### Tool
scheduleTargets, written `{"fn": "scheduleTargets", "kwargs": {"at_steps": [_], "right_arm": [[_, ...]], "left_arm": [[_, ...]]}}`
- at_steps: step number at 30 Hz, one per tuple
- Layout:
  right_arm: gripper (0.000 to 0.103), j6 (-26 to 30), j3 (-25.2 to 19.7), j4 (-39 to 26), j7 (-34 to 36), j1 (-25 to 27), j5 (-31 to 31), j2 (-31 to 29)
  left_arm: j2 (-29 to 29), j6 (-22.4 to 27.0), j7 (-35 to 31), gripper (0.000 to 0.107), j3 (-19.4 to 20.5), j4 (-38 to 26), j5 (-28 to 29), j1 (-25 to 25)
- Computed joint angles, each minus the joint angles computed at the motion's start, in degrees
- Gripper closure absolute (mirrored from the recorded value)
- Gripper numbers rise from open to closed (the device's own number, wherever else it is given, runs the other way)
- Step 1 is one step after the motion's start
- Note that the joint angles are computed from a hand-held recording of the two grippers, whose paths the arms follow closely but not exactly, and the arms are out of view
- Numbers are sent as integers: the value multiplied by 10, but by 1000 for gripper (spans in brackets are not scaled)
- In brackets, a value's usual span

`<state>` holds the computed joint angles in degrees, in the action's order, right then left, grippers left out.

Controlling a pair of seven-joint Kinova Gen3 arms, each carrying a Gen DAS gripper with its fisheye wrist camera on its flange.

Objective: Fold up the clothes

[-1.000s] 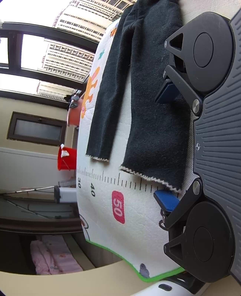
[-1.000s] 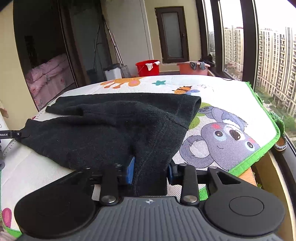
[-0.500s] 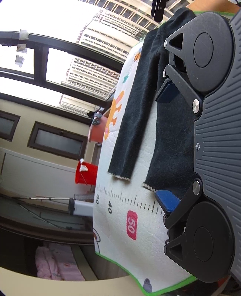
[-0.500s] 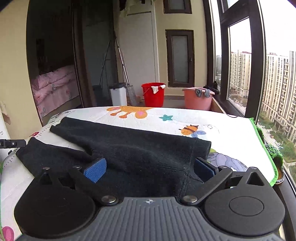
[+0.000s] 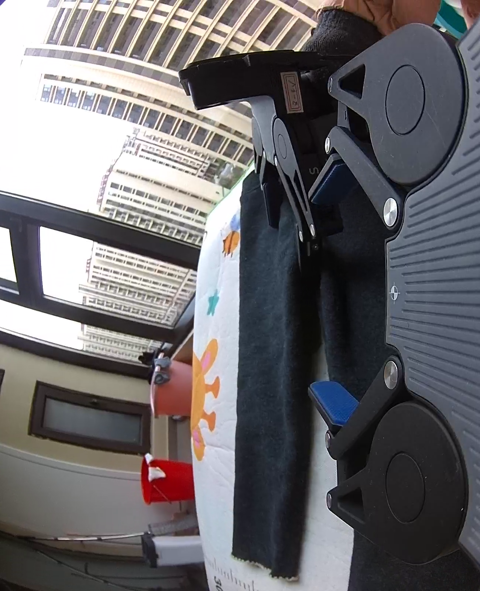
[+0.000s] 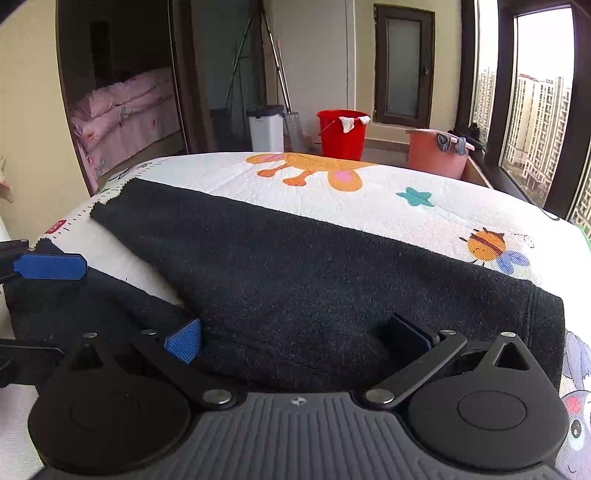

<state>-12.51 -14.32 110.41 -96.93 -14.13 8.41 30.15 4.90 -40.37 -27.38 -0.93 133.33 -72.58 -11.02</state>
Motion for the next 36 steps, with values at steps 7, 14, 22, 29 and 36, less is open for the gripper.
{"fn": "scheduleTargets", "kwargs": {"at_steps": [7, 14, 22, 29, 36], "right_arm": [[0, -56, -143, 26, -67, 158, 84, 27], [0, -72, -153, 27, -142, 183, 150, 35], [0, -133, -85, 39, -315, 153, 298, 20], [0, -56, 15, 7, -231, 50, 228, -6], [0, 107, -45, -91, -155, 49, 269, 29]], "left_arm": [[48, -77, -37, 4, -1, 21, 48, -32], [50, -54, -2, 4, 5, -5, -40, -51], [70, -56, 94, 4, -9, -47, -138, -45], [95, -122, 98, 4, -19, -43, -129, -73], [104, -139, 102, 4, -19, -45, -127, -81]]}}
